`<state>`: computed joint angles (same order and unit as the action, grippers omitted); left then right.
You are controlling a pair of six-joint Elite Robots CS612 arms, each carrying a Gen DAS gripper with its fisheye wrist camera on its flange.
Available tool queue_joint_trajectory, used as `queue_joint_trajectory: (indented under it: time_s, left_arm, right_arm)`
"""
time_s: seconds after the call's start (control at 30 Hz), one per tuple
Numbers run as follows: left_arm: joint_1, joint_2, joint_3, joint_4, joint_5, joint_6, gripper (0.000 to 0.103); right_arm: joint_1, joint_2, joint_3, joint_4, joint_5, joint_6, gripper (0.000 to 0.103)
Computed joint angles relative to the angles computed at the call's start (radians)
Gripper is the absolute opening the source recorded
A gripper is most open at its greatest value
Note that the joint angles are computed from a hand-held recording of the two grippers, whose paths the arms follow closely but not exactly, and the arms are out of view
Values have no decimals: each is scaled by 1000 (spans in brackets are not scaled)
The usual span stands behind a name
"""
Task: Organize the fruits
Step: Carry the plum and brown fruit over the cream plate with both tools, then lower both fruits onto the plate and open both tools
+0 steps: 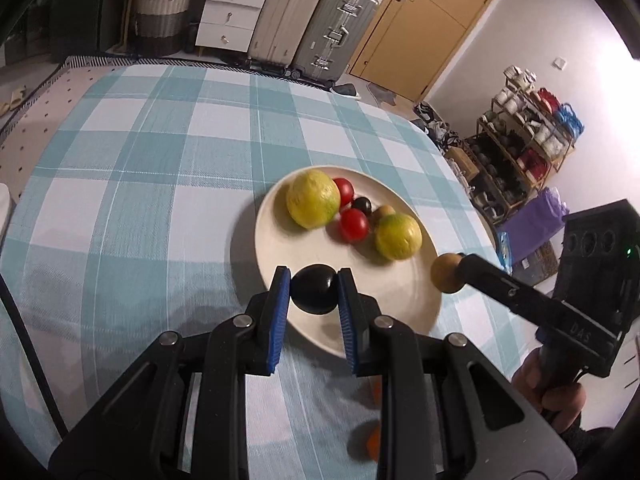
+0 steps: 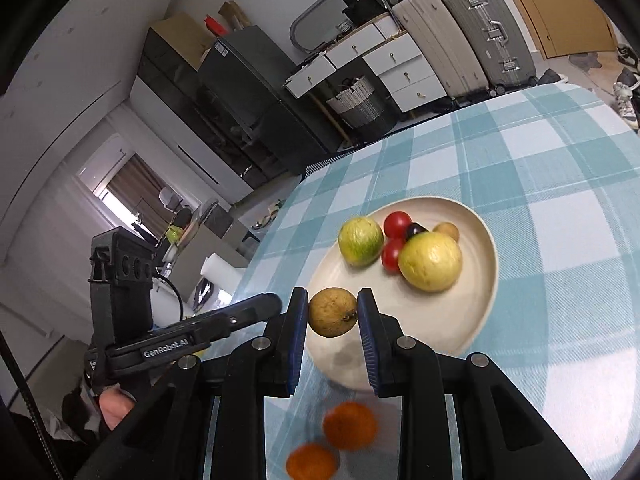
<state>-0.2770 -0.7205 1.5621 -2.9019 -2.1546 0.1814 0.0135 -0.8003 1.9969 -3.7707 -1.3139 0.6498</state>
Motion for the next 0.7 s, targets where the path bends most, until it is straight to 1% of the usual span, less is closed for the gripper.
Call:
queue_joint_trajectory:
  time_s: [0.23,0.37,0.47,0.6,0.7]
  left_arm:
    - [-2,46,-73,32,-22,-24,21]
    - [-4,67,-103,53,-31,-25,21]
    - [-3,81,-124,71,-48,-19,21]
    - [-4,96,-144,81,-65,-13,21]
    - [-8,103,-150,70,-55,-18,21]
  right_arm:
    - [-12,36,-70,54,39,18,26]
    - [-12,53,-107,87,50,10,26]
    - [-7,59,-124,119,34,-6,26]
    - [-5,70,-144,151,34,-21,26]
    - [-5,76,-151,159,31,-22,26]
